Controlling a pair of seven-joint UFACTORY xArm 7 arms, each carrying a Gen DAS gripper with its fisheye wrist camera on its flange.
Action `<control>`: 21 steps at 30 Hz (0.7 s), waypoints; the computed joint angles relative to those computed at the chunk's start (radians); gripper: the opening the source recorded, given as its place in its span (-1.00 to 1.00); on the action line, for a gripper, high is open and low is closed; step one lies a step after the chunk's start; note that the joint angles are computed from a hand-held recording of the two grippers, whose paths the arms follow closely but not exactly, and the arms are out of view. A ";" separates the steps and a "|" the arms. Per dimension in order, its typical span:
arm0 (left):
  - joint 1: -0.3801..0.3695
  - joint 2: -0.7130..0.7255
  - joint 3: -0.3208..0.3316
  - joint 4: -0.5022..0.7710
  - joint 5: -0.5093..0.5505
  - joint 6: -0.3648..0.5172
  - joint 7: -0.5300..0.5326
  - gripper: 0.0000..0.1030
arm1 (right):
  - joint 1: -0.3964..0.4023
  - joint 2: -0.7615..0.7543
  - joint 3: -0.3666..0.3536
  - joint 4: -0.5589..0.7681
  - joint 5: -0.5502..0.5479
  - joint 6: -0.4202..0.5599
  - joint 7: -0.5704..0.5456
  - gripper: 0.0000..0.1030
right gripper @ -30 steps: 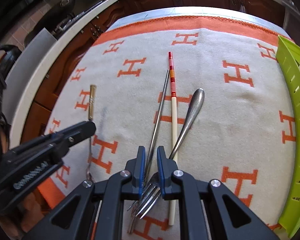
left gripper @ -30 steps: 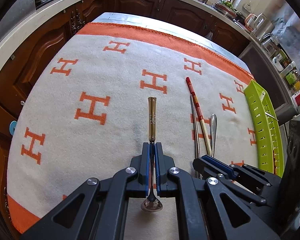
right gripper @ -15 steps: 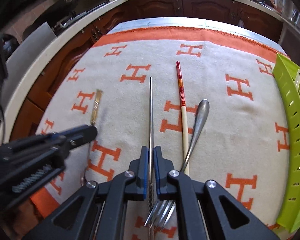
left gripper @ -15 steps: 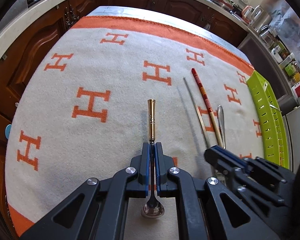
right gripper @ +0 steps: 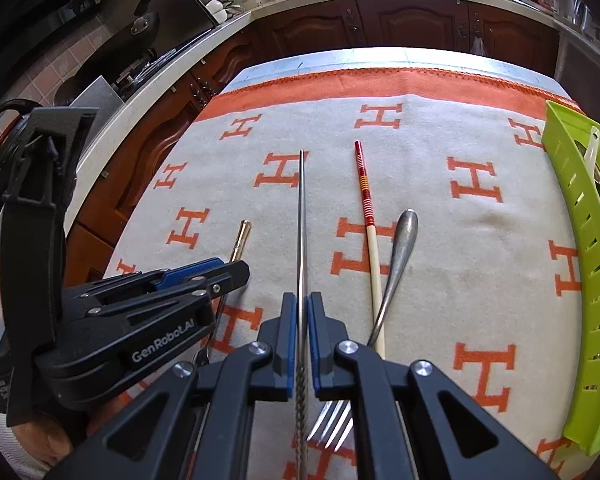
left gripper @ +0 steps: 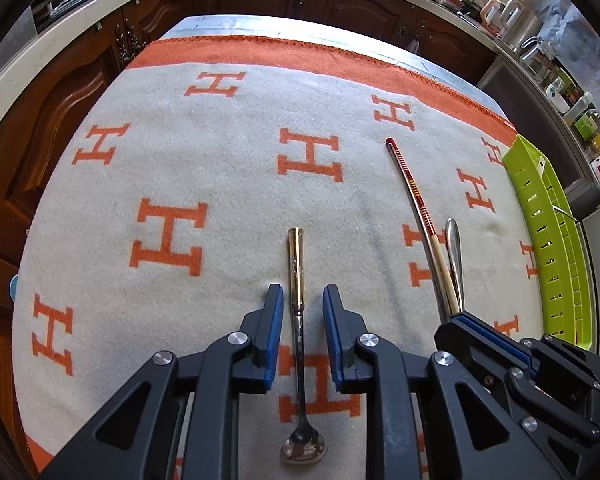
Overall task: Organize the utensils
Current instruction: 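Grasp the gold-handled spoon with the left tool while the right tool grasps a long metal skewer, then carry the gold-handled spoon and skewer over the green tray with both tools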
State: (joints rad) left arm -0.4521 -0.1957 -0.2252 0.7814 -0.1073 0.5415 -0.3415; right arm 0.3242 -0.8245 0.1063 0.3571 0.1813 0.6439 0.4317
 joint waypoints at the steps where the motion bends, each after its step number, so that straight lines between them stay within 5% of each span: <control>1: 0.003 0.004 -0.005 0.001 0.015 -0.009 -0.007 -0.65 | -0.001 -0.005 0.000 -0.002 0.000 0.002 0.002 -0.89; 5: 0.017 0.010 -0.020 -0.004 0.094 -0.034 -0.051 -0.91 | -0.005 -0.030 -0.002 -0.014 0.002 0.013 0.012 -0.89; 13: -0.022 -0.051 0.029 -0.022 -0.089 -0.021 0.037 -0.92 | -0.015 -0.088 -0.024 -0.037 0.010 0.035 0.015 -0.89; 21: -0.035 -0.117 0.012 -0.006 -0.118 -0.003 0.041 -0.92 | -0.036 -0.139 -0.052 -0.039 0.018 0.047 -0.014 -0.89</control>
